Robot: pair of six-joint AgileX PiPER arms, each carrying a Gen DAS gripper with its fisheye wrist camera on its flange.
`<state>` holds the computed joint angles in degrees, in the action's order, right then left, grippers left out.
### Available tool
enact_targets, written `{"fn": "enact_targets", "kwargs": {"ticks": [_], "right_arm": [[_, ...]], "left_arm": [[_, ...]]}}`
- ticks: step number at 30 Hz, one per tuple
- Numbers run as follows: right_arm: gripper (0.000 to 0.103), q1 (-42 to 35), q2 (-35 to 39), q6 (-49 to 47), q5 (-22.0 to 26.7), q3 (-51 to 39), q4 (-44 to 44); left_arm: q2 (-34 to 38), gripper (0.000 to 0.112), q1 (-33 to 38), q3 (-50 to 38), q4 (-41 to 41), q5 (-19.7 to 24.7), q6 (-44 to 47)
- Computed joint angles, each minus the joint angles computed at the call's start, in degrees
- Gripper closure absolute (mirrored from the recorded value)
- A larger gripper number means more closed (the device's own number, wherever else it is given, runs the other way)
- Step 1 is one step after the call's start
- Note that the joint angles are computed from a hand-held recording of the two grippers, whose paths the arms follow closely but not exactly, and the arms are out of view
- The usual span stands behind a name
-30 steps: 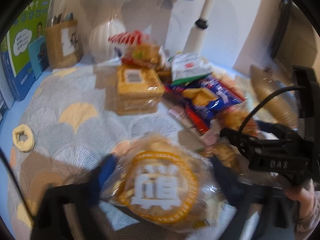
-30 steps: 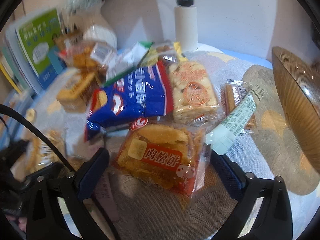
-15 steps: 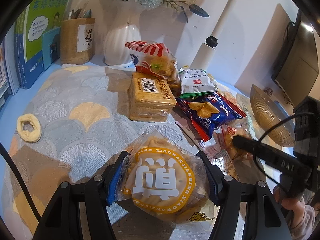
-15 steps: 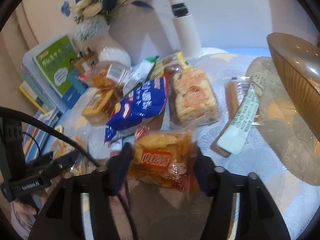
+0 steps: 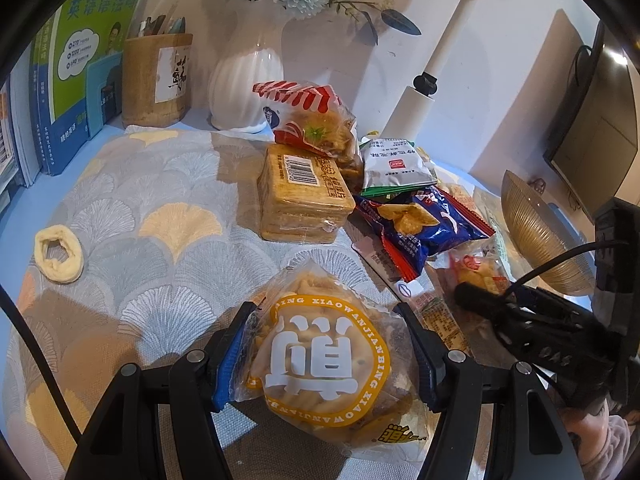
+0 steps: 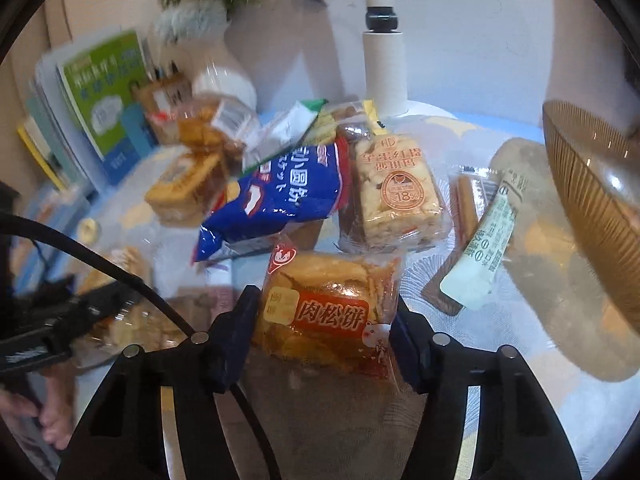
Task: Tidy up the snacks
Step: 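Grasp and lift the round orange-logo bag with the left tool while the right tool grasps the meat floss cake, then carry both snacks into the amber glass bowl and open both tools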
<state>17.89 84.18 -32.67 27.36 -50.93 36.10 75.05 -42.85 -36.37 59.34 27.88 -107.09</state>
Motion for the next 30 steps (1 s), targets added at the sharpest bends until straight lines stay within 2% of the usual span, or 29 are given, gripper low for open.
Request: {"fn": "enact_targets", "kwargs": {"ticks": [6,9,14,17,21,25,28,30], "right_arm": [[0.044,-5.6,-3.3,-12.5,3.9,4.0,13.2],[0.044,-8.9,-5.0,-19.2,6.9,5.9,20.0],[0.044,-11.4,-9.6,-28.4,7.5,9.8,28.4],[0.044,-11.8,-11.1,-30.6,7.1,10.7,30.8],[0.044,-13.4,-13.0,-34.1,7.4,12.2,34.9],[0.044,-17.2,-12.5,-34.0,12.3,11.1,36.4],[0.044,-20.8,-12.4,-31.9,17.0,7.2,35.9],[0.044,-21.8,-12.4,-28.6,17.5,3.3,33.5]], "left_arm": [[-0.8,0.046,-0.8,0.7,2.4,1.0,-2.9],[-0.6,0.046,-2.9,0.3,3.3,4.9,-4.9],[0.6,0.046,-4.7,-1.3,2.2,8.5,-3.7],[1.5,0.046,-6.1,-2.6,1.7,11.3,-2.9],[4.9,0.046,-8.6,-6.4,-2.0,20.2,-1.0],[6.6,0.046,-10.3,-10.3,-4.5,27.0,2.3],[6.0,0.046,-9.5,-14.5,-7.0,28.3,6.8],[6.5,0.046,-7.7,-19.3,-9.0,28.4,11.5]]}}
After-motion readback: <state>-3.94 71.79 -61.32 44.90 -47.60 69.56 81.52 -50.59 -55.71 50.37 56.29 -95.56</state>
